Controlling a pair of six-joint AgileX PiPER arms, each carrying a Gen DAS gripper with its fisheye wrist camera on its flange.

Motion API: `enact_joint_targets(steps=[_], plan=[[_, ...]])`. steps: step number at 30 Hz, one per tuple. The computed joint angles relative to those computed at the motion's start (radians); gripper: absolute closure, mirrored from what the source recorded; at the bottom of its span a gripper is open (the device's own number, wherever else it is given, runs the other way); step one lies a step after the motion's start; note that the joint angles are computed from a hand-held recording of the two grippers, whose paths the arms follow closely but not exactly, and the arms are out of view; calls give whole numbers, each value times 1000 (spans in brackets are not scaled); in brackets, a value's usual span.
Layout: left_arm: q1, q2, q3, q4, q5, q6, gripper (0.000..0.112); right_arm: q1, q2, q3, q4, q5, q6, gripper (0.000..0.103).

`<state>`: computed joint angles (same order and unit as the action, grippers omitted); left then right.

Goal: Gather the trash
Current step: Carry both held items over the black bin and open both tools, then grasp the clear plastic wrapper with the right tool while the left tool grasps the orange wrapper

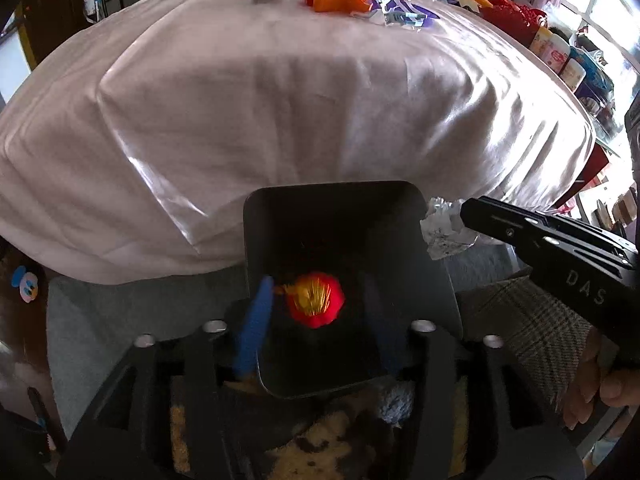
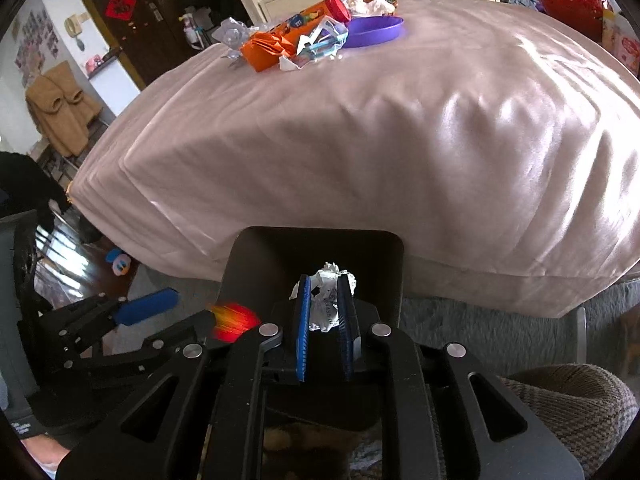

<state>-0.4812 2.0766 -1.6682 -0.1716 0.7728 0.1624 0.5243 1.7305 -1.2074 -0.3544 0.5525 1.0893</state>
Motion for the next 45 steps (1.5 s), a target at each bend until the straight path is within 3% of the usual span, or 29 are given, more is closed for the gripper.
enact_joint_targets(steps=[1, 2, 4, 9, 13, 22, 31, 33, 35, 38, 41, 45], plan=[[-1, 1, -4, 5, 1, -3, 52, -2, 3, -4, 6, -1, -5, 77], [0, -1, -2, 10, -2, -6, 51, -3, 3, -1, 7, -2, -4, 48], [0, -10, 3, 20, -2, -14, 45, 10, 8, -11, -42, 16, 41, 23], [4, -31, 14, 94, -16, -67, 27, 12, -7, -20, -108, 74, 96, 21], [13, -58, 19, 166, -30, -121, 17, -6, -49, 6, -154, 103, 147, 11], [68, -67, -50, 144, -2, -127, 17, -19, -84, -40, -208, 171, 169, 10], [57, 13, -262, 170, 72, -120, 17, -84, -2, -246, -184, 197, 3, 11], [53, 42, -319, 161, 95, -105, 17, -117, 35, -296, -132, 173, -57, 17], [47, 69, -368, 157, 113, -95, 17, -145, 68, -336, -74, 150, -111, 37], [43, 113, -450, 145, 147, -76, 17, -190, 129, -401, 16, 128, -190, 53], [38, 163, -552, 141, 191, -67, 17, -217, 172, -449, 81, 105, -244, 56], [32, 247, -714, 134, 262, -61, 17, -232, 233, -537, 121, 137, -293, 57]])
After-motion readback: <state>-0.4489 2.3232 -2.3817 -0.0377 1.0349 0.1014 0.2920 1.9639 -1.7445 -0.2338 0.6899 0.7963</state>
